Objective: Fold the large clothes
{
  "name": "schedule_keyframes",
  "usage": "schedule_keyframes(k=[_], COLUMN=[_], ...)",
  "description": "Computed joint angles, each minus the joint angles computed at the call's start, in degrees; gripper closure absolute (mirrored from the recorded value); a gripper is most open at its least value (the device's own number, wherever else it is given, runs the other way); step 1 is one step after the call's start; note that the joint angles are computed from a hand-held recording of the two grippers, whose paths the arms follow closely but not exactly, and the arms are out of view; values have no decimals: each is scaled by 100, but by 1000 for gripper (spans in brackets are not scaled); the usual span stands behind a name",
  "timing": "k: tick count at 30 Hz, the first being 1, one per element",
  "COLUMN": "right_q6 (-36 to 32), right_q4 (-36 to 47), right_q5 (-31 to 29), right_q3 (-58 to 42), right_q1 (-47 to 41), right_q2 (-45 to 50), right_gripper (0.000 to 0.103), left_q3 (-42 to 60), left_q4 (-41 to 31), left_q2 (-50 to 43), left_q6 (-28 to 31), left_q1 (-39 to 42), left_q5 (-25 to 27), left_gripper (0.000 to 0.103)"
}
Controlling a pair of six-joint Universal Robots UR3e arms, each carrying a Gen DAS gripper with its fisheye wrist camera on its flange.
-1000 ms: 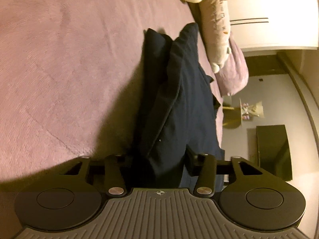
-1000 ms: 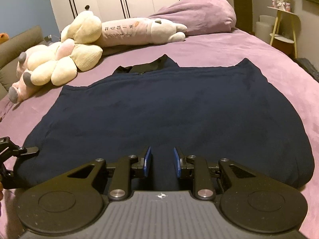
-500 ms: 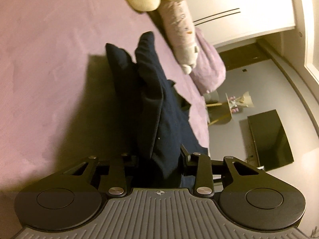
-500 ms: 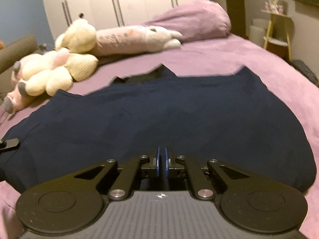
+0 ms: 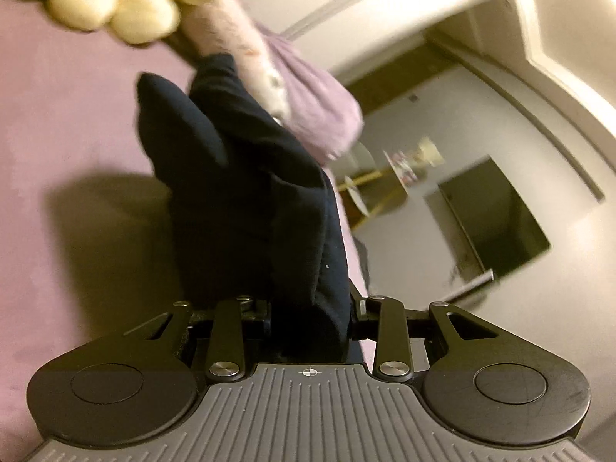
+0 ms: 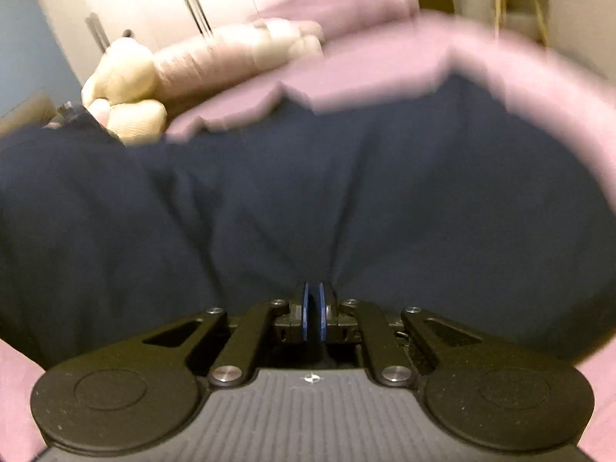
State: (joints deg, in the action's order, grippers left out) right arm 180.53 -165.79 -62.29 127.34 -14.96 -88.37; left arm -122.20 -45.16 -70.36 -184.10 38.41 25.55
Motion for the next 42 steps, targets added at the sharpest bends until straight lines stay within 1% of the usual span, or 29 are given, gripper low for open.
schedule_keyframes(k=[1, 3, 6, 9, 11, 14, 15, 16, 17, 18, 19, 20, 21, 22, 23, 25, 27, 28, 30, 31, 32, 33, 34, 36, 37, 38, 39, 41, 42], right_q6=[-34, -98, -279, -727, -1375, -2324, -2667, -2886, -3162, -3401, -3350, -3409, -3588, -3594, -3692, -4099, -4159, -4343, -4178, -4027, -3677, -3607, -3440, -2945, -2930, -3043, -3087, -3078, -2988], right_q4=[65, 574, 1074, 1732, 2621, 3866, 4363, 4653, 4999, 5273, 5115, 5038, 5176, 5194, 5353, 5888, 6006, 6346, 6257, 6017, 5539, 5370, 4946, 3642, 3370, 3427, 3330, 2687, 2546], right_q5=[277, 902, 1842, 2532, 2974, 3150, 3190, 3195, 3215, 3192, 3113, 3072, 3119, 3185, 3314, 3638, 3927, 4047, 4189, 4107, 3889, 3598, 3276, 2673, 2479, 2403, 2352, 2257, 2223], right_q3=[45, -16, 195, 608, 895, 1017, 982, 951, 874, 790, 795, 777, 687, 597, 485, 100, -360, -622, -1121, -1291, -1428, -1489, -1392, -917, -743, -658, -498, -170, -126], right_q1=[-207, -630, -1360, -2096, -2730, -3612, -3976, -4239, -4508, -4793, -4901, -5048, -5208, -5279, -5357, -5351, -5050, -4912, -4386, -4168, -3893, -3765, -3673, -3538, -3556, -3616, -3673, -3606, -3571], right_q2=[-13, -86, -133, -512, -1047, -1722, -1931, -2060, -2166, -2291, -2384, -2466, -2495, -2463, -2437, -2277, -1836, -1651, -1048, -807, -541, -394, -326, -367, -387, -368, -377, -415, -423], right_gripper=[99, 99, 101, 102, 102, 102, 102, 102, 102, 98, 95, 93, 93, 93, 93, 93, 93, 93, 93, 93, 93, 93, 94, 95, 98, 100, 101, 101, 101], left_q3=[148, 591, 1403, 2484, 3225, 4235, 4497, 4665, 4709, 4640, 4517, 4438, 4354, 4253, 4144, 4148, 4290, 4157, 4147, 4051, 4024, 3858, 3697, 3206, 2976, 2722, 2601, 2467, 2375], left_q4=[586, 1588, 2297, 2491, 2422, 2163, 2019, 1982, 2111, 2370, 2675, 2853, 2951, 3003, 3048, 2922, 2692, 2652, 2448, 2408, 2295, 2214, 2219, 2165, 2175, 2243, 2310, 2636, 2747], left_q2=[-254, -898, -1774, -2843, -3575, -4622, -4890, -5154, -5361, -5474, -5511, -5493, -5431, -5338, -5243, -5120, -5083, -4961, -4833, -4716, -4620, -4429, -4283, -3792, -3561, -3335, -3183, -3127, -3063], left_q6=[-408, -1176, -1684, -1894, -1913, -1853, -1863, -1907, -1950, -2070, -2193, -2165, -2033, -1922, -1899, -1861, -1666, -1510, -1291, -1217, -1128, -998, -956, -889, -898, -965, -1140, -1532, -1780], left_q1=[-330, -1049, -2117, -3231, -3819, -4597, -4794, -4976, -5091, -5189, -5269, -5323, -5363, -5385, -5388, -5433, -5605, -5601, -5729, -5780, -5813, -5794, -5799, -5592, -5467, -5356, -5278, -5119, -5098], left_q5=[122, 376, 911, 1519, 1873, 2442, 2649, 2833, 2943, 3093, 3245, 3344, 3428, 3491, 3500, 3527, 3749, 3788, 3993, 4076, 4110, 4051, 3951, 3594, 3516, 3575, 3793, 4208, 4511], left_gripper=[68, 68, 68, 68, 68, 68, 67, 66, 64, 59, 58, 56, 49, 40, 36, 23, 18, 14, 12, 12, 11, 11, 11, 11, 11, 11, 11, 11, 10])
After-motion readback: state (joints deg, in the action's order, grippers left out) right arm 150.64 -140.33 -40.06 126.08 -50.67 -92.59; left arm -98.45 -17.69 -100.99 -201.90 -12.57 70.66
